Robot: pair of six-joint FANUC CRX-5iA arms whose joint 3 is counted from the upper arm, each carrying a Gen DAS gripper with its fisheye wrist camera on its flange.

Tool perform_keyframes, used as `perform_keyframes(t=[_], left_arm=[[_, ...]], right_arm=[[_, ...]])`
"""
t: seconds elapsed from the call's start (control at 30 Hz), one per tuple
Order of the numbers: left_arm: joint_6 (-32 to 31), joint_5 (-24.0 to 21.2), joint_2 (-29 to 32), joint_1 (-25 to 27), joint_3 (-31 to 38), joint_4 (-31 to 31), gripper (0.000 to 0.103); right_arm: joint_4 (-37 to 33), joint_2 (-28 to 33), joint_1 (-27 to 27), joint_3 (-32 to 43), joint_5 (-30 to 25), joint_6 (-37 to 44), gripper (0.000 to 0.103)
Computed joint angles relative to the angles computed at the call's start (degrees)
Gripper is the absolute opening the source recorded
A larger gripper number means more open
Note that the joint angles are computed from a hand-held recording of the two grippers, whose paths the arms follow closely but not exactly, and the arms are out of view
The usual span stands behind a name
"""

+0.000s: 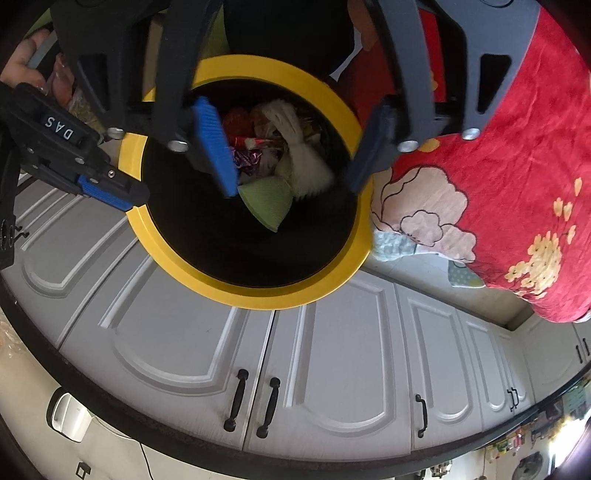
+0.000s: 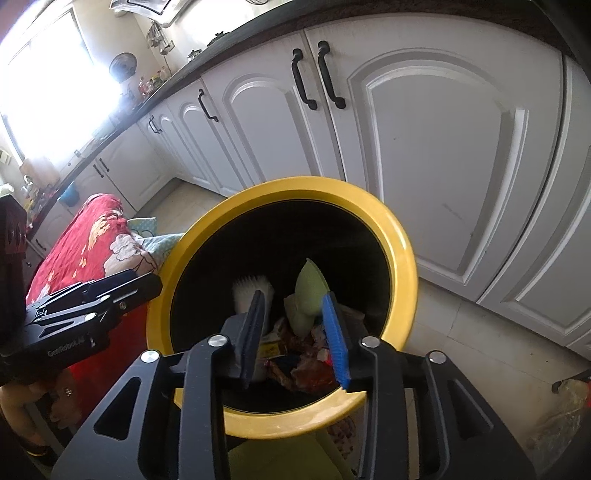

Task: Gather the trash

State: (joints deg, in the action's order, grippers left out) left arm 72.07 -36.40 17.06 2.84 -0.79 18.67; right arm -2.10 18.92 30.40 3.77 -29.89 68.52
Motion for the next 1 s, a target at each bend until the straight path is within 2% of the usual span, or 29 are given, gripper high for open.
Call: perform_keyframes(t=[0.17,0.23,0.3,0.37,0.67,0.8,1.0], left_arm=[[0.72,-0.23,-0.86,0.20,-0.05,-0.90,0.073],[0.92,-0.04,-1.72,0.44,-0.58,-0.90,0.086],[0.64,0.09,-2.35,0.71,-1.06,-0.40,0.087],[0.67,0.31,-3.13,0.90,-1.56,-0.27,0.091],[-0.67,2.32,-8.76,2.67,-6.65,1.99,0.092],[-1.35,3.34,-11.94,3.85,-9.82,3.32,0.092],[-0.26,4.43,-16.79,5.57,-13.80,1.28,0.092]], right_arm=[[1.71,-1.14,0.12,-1.41,1.09,-1.57,0.053],[2.49,-1.78,0.26,-2.09,1.64,-2.32,0.060],[3.61,-2.48,0.54,-2.90,2.30,-3.03,0.065],[5.80,-3.08,1.00,-3.92,3.01,-4.63,0.075],[15.76,-7.34,3.35,-10.54,7.09,-13.20,0.091],[21.83,-9.56,4.51,-14.20,9.44,-18.57,0.095],[36.11,-12.60,5.92,-21.05,13.67,-31.94,0.096]])
